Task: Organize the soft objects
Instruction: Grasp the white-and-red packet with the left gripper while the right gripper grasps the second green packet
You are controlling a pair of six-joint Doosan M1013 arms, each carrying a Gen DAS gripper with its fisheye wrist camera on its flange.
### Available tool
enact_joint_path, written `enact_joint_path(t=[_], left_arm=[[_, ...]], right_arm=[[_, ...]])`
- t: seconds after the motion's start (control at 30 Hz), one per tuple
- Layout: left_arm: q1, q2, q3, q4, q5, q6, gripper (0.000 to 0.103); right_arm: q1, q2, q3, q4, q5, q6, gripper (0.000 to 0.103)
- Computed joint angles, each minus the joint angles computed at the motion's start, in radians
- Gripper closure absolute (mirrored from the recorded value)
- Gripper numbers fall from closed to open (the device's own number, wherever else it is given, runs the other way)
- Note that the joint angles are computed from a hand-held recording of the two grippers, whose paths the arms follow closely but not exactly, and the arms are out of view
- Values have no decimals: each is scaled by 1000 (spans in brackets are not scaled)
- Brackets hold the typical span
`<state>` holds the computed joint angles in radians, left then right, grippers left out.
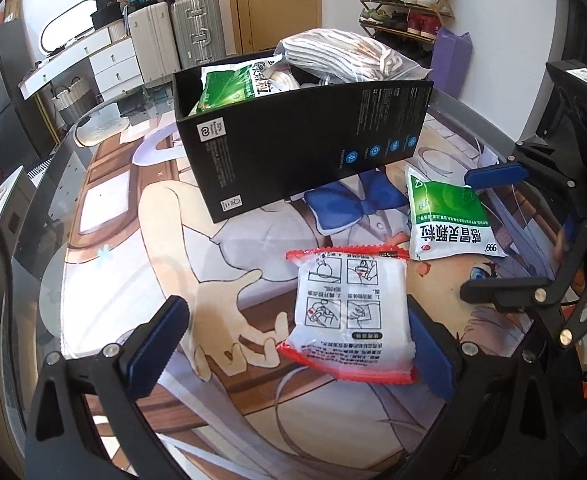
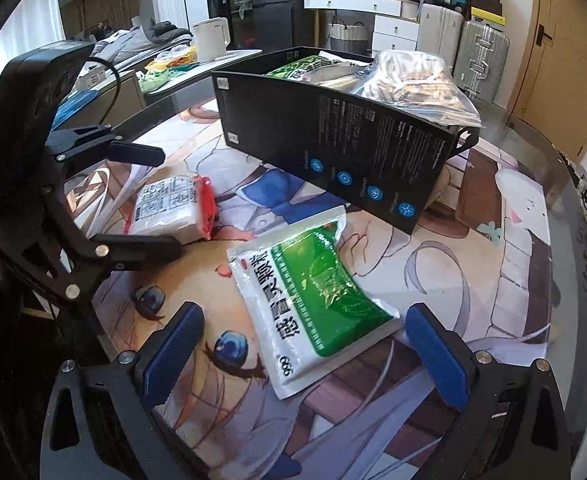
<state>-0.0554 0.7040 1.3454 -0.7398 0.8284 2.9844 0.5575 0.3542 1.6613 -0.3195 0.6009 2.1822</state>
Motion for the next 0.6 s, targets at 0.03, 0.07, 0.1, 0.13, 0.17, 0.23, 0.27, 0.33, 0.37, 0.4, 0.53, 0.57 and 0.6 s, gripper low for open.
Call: enact_joint_path(t=[0.03,0.07,0.1,0.13,0.17,0.23,0.27,0.33,0.37,0.4,0.53,0.57,0.6], left_arm=[[0,0,0,-2,3,1,2],[2,3,-4,-4,13,1,4],[3,7,-11,-5,27,-3,6],[6,8,-14,-6,38,-4,7],[6,7,-13,-9,36,0,8],[6,8,-13,-14,39,4,11],[7,7,-14,-16,43,9,15],[8,5,-13,-23,48,19,21],[8,6,-15,-24,52,20,26],[9,6,-14,-26,54,22,33],[11,5,-17,-32,74,34,49],[11,5,-18,-34,79,37,49],[11,6,-18,-36,80,39,49]], right_arm=[[1,1,0,-21,1,20,0],[2,1,1,-52,3,47,0],[2,1,0,-62,4,55,1],[4,2,0,-81,4,69,1],[5,2,0,-94,4,77,1],[7,0,3,-107,-4,75,5],[7,-1,4,-100,-8,65,6],[5,-3,4,-50,-22,12,16],[4,-5,4,-18,-28,-25,18],[4,-5,3,1,-31,-51,23],[4,-7,4,49,-49,-103,35],[4,-6,4,52,-51,-102,35],[4,-5,2,51,-51,-98,35]])
